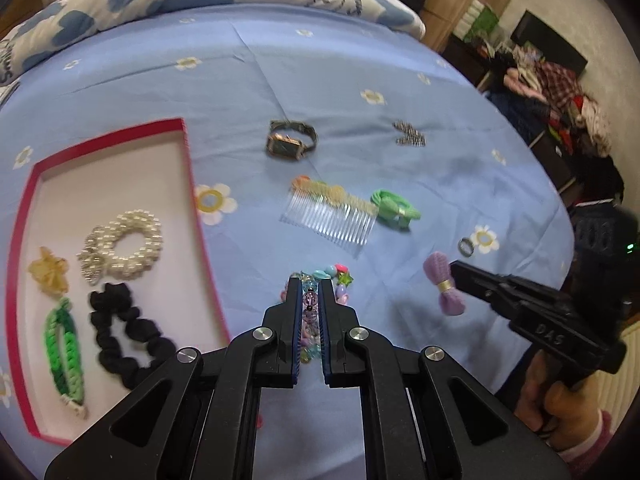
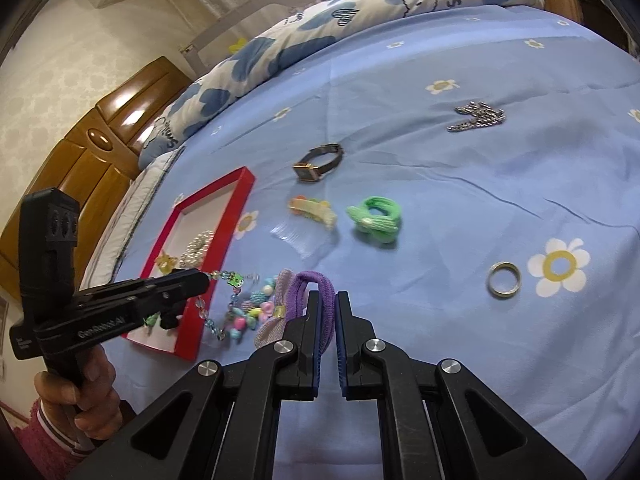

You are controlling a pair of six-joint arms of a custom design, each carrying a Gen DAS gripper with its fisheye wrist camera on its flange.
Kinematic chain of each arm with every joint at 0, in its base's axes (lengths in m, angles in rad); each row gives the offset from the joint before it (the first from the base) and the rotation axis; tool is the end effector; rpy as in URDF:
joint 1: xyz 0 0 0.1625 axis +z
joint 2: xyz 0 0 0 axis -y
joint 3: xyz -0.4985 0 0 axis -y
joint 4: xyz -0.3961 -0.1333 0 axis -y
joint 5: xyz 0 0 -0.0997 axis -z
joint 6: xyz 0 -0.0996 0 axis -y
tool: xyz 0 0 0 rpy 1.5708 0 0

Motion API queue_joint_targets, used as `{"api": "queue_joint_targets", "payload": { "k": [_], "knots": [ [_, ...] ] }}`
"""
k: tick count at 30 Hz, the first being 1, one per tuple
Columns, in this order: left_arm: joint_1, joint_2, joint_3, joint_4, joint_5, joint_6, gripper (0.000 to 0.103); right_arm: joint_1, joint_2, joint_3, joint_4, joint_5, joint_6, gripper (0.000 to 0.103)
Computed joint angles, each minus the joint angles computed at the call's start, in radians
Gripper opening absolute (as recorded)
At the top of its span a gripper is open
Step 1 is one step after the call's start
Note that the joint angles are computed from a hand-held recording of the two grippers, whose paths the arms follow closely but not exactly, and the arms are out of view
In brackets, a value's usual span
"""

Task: Organize jewelry
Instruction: 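Carry beaded bracelet and purple hair tie into the tray and release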

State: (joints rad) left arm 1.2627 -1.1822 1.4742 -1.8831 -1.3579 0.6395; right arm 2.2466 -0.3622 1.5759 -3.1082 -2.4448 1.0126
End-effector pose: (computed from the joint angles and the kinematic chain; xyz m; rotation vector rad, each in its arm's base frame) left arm -0.0561 -0.6851 0.4145 1.3332 2.6071 0.0223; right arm 0.4945 -0.5257 -0.0609 -0.6174 -2.4745 1.1637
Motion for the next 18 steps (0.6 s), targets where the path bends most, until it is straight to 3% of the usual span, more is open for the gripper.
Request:
{"api": "queue_joint_targets", "payload": {
  "k": [7,18],
  "knots": [
    [0.016,-0.013,-0.061,0.0,-0.043,-0.022,0.006,-0.005,0.027,-0.082,0.016,0.03,-0.08,0.006],
    [0.07,0.013,-0.181,-0.003,-0.042,-0.052,0.006,-0.019,0.111,-0.301,0.094,0.116,-0.257,0.006]
  ]
}}
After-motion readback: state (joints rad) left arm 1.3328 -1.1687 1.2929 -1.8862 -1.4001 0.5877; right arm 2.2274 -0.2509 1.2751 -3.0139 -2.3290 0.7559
